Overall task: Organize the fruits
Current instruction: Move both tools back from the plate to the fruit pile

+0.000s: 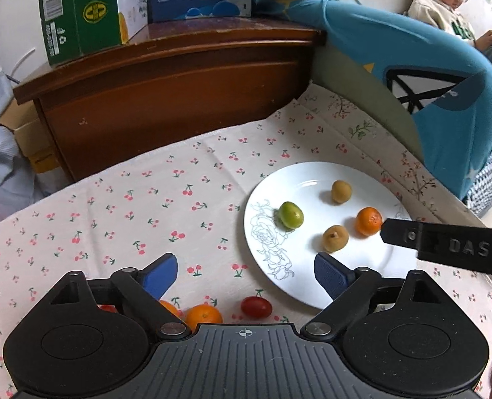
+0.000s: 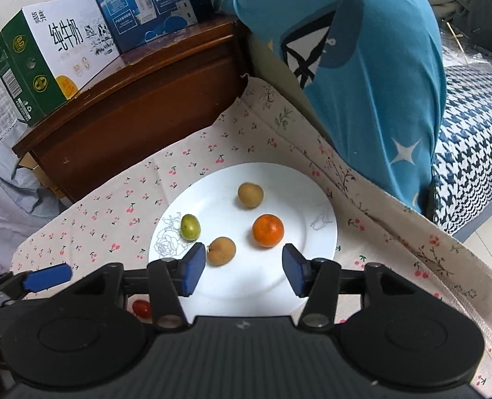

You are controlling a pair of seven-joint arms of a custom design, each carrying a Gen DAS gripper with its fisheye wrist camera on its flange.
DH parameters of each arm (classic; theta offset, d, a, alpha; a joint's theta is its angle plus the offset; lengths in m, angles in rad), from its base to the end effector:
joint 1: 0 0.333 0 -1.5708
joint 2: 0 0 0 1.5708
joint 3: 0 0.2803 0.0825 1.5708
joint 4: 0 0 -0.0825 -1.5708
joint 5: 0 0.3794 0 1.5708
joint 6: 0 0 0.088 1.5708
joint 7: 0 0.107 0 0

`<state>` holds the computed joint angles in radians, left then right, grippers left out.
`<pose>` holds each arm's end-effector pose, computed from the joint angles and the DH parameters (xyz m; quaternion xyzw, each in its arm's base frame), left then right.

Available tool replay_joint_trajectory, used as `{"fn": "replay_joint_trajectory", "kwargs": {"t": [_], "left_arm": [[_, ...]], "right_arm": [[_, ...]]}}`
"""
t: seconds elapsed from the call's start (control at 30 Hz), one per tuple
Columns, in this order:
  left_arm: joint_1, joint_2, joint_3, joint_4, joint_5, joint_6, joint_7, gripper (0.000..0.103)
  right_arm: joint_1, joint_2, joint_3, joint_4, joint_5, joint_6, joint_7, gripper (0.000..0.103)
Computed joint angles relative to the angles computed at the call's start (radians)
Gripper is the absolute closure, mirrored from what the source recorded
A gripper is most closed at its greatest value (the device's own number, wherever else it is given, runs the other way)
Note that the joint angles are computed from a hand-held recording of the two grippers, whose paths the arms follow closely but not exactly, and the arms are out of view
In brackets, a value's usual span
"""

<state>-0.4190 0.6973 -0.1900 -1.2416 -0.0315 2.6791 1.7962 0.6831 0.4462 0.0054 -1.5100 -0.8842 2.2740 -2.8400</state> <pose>0.6508 -0.3989 0.4217 -0.3832 0.8460 -0.3370 0.1547 0.5518 0.4285 0.4183 -0.3887 0.8338 -0.2532 0.2994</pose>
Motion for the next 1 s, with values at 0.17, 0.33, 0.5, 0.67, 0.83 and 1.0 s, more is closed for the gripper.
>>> {"fn": "replay_joint_trajectory", "kwargs": {"t": [0.17, 0.33, 0.5, 0.67, 0.83, 1.0], "left_arm": [[0.017, -0.054, -0.004, -0.083, -0.004, 0.047, 0.006, 0.012], [0.055, -0.093, -0.025, -0.143, -0.063, 0.062, 0.000, 0.012], [0.066, -0.139, -0.008, -0.198, -0.056, 0.101, -0.011, 0.012], [0.087, -0.175, 0.003, -0.236, -0.050, 0.123, -0.012, 0.012], [0.122, -0.204, -0.002, -0.260, -0.074, 0.109, -0.016, 0.012], [0.154, -0.232, -0.012, -0.295, -0.102, 0.103, -0.005, 0.012]], "right_arm": [[-0.004, 0.000, -0.001, -0.007, -0.014, 0.044, 0.001, 0.048], [-0.001, 0.019, 0.000, 0.018, -0.011, 0.062, -0.049, 0.048], [0.011, 0.030, -0.006, 0.035, -0.014, 0.069, -0.093, 0.048], [0.018, 0.038, -0.008, 0.043, -0.009, 0.085, -0.115, 0.048], [0.030, 0.057, -0.007, 0.075, 0.002, 0.086, -0.167, 0.048], [0.035, 0.087, -0.002, 0.116, 0.046, 0.089, -0.236, 0.048]]}}
